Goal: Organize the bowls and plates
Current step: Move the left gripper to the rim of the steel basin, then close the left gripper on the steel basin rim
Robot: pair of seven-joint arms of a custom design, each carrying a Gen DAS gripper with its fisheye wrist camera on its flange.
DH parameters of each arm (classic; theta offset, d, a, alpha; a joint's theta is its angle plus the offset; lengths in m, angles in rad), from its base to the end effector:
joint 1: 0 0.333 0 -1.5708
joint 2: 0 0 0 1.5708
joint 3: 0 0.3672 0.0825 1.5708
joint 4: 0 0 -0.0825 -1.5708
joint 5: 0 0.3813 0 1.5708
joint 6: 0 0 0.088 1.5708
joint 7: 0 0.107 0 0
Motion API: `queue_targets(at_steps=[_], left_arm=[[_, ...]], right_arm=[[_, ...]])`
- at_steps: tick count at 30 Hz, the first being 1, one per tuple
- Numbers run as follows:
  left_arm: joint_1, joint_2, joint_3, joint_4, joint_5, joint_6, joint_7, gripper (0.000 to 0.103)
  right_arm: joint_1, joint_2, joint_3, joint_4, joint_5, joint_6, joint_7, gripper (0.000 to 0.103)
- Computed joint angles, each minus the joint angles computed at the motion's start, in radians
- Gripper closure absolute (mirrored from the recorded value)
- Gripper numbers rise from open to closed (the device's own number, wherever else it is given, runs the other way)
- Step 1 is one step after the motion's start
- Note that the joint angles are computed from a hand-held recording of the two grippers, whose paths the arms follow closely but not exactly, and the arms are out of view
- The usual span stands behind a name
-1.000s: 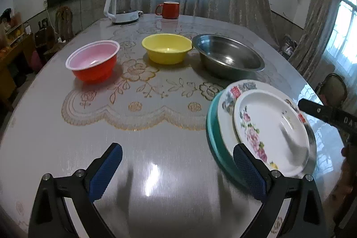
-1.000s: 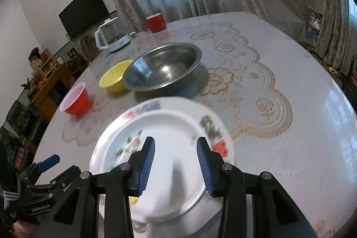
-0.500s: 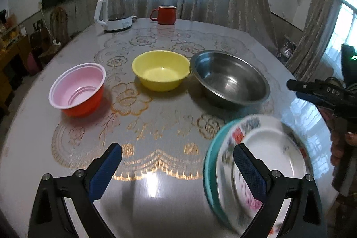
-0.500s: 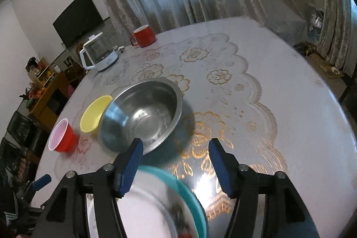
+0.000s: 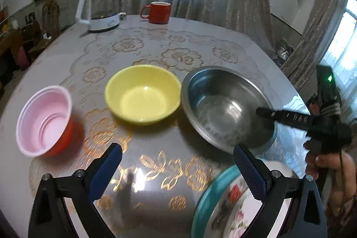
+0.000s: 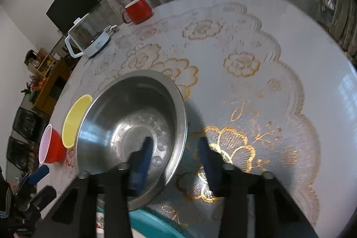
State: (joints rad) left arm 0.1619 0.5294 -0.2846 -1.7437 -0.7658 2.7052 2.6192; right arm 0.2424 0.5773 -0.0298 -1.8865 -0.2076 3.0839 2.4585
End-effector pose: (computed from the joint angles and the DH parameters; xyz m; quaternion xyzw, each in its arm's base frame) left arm 0.7188 -0.0325 0.3662 -0.4934 0.7976 -0.3352 0.0892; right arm 0.6852 0.1683 0.3132 -0.5013 0.8093 -0.1136 0.2842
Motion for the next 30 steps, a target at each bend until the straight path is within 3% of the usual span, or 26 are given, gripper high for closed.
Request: queue_targets(at_steps=[8,15,16,20,22,25,27,30], left_arm=[[-0.034,0.058,-0.005,0.072,0.027,-0.033,-0.028,0.002],[-0.058,0.099,0.008,0.124,0.080,-0.064,-0.116,0.007],[-0.061,0.105,0.008,0.128,0.088,-0.060,-0.122,0.012],[-0.052,0.127,-0.008,0.144,0.117,-0.092,-0.115,0.054],[-0.032,0.121,-0.037,0.127,0.099,-0.086,-0.058,0.067],[-0.027,0.086,-0.057,0.063,0.083,-0.017,0.044,0.072],[-0.010,0.075,-0.066,0.054,0.051,-0.041,0.056,0.072],[0.001,0.055,-0.071,0.032,0.010,-0.043,0.090,0.072]], right_arm=[[-0.080,0.012,0.087,-0.054,0.029,0.127,-0.027,0.074],[-0.015,0.006,0.024,-0.047,0.034,0.098,-0.016,0.082],[-0.014,0.005,0.023,-0.047,0.036,0.091,-0.013,0.082],[-0.072,0.010,0.084,-0.062,0.053,0.114,-0.012,0.082],[-0.098,0.012,0.114,-0.066,0.052,0.126,-0.021,0.082],[-0.052,0.008,0.069,-0.064,0.046,0.130,-0.019,0.088],[-0.003,0.002,0.017,-0.069,0.049,0.125,-0.001,0.088],[-0.034,-0.004,0.052,-0.102,0.058,0.176,0.012,0.088]])
